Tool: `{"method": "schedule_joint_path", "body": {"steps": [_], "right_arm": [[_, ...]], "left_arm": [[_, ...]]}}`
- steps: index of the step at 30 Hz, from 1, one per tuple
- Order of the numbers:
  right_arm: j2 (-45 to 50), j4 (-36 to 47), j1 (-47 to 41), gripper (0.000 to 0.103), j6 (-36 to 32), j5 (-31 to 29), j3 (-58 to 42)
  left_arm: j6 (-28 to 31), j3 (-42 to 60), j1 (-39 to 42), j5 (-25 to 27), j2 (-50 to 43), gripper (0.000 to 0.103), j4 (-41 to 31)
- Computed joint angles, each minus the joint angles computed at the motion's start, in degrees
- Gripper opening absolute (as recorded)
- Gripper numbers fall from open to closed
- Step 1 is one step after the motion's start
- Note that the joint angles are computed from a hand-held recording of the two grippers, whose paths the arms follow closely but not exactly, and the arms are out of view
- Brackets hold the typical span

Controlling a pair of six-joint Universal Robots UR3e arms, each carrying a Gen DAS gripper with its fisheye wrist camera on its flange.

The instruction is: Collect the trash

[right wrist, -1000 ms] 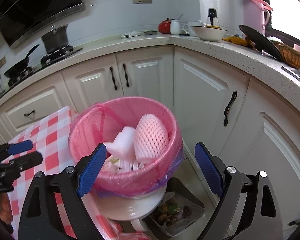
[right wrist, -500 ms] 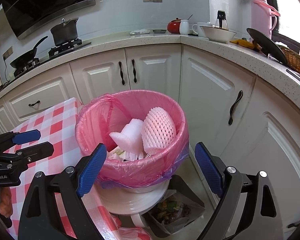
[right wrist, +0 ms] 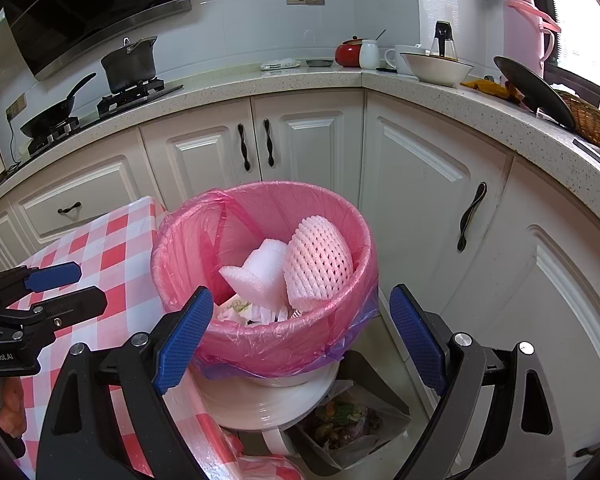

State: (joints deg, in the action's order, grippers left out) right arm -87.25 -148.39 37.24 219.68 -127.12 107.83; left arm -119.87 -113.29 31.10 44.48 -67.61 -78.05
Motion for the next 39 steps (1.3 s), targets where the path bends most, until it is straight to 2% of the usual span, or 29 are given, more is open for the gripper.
{"method": "schedule_joint_path", "body": {"steps": [39], "right_arm": [[-0.72,-0.14,-0.68,0.085,-0.31,0.25,0.21]], "left_arm": [[1.16,0.51,0.51,-0.61,-0.13,0.078,-1.02]]}}
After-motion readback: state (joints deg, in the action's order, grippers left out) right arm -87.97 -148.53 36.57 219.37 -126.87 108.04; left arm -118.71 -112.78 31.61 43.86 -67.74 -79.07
